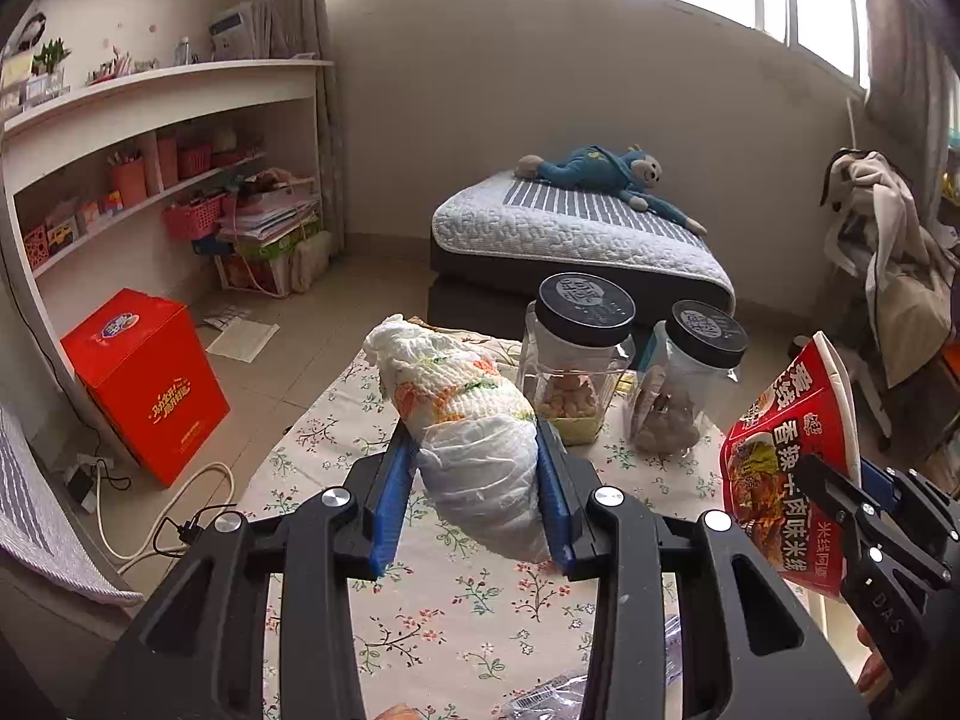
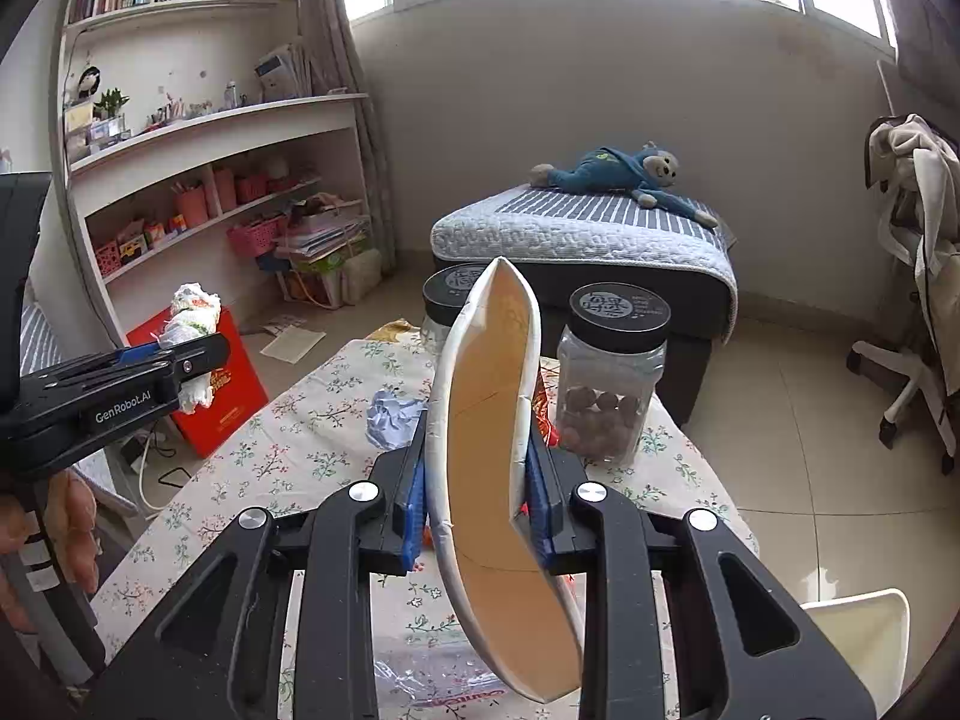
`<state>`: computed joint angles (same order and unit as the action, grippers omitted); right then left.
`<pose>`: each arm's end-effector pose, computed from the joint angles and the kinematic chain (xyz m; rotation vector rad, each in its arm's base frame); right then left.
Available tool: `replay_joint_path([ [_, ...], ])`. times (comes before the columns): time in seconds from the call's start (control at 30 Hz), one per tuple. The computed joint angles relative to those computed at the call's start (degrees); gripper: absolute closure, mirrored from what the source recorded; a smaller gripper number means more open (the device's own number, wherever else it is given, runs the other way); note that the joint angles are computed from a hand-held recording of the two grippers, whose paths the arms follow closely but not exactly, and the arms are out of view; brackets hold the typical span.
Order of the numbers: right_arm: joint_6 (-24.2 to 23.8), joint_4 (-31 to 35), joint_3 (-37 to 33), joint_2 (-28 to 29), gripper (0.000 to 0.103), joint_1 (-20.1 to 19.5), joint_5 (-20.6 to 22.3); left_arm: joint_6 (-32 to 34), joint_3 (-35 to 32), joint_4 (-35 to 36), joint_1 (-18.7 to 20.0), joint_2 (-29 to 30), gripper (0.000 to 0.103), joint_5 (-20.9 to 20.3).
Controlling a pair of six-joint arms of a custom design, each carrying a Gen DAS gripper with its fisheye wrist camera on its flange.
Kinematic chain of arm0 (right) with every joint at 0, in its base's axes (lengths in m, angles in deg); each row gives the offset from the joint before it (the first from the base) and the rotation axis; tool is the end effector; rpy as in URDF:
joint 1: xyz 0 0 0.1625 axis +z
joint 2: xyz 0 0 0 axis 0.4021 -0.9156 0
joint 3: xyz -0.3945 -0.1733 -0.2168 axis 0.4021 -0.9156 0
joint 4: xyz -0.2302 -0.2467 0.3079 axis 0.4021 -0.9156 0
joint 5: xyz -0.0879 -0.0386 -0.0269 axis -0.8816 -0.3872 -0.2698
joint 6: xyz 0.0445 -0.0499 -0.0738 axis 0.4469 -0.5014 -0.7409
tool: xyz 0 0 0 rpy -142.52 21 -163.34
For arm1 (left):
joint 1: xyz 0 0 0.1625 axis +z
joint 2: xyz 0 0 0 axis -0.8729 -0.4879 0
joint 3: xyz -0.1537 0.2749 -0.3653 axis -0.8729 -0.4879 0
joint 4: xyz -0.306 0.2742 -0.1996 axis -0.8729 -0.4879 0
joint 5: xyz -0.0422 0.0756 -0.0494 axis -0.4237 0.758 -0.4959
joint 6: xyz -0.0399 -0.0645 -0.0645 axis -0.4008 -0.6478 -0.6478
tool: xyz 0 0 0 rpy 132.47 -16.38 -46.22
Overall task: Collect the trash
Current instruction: 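Carry the bundle and noodle cup over the white bin and open both tools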
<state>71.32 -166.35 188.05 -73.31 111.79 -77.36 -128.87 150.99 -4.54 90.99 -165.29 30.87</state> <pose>0.4847 -0.3747 0.0973 0.9259 -2.3511 1.0369 -0.1499 -0.3514 0.4504 0.1809 2.0543 -1.1913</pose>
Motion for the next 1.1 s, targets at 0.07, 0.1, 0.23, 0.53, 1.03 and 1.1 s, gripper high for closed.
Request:
replay_joint_path([
  [0.07,0.21,-1.0,0.51,-0.41,0.077,0.0,-1.12,-1.27,0.53,0.7,-1.29,0.47,0.065,0.42],
  [0.1,0.23,-1.43,0.79,-0.68,0.077,-0.02,-1.59,-1.35,0.9,0.26,-1.67,0.71,0.065,0.27],
  [0.23,-0.97,-3.73,1.66,-1.24,0.077,0.33,-4.34,-0.43,2.15,-3.4,-2.49,2.31,0.065,-1.15],
  [0.53,-3.38,-8.18,3.87,-3.26,0.077,0.62,-9.44,4.27,4.9,-12.67,-5.7,6.1,0.065,-2.3],
  [1.03,0.42,-9.23,10.48,-11.74,0.077,-2.29,-18.12,10.26,8.06,-24.84,-7.8,12.5,0.065,-7.62],
  [1.1,2.28,-7.76,11.66,-13.27,0.077,-2.91,-19.39,11.05,8.36,-26.52,-7.93,13.56,0.065,-8.49],
])
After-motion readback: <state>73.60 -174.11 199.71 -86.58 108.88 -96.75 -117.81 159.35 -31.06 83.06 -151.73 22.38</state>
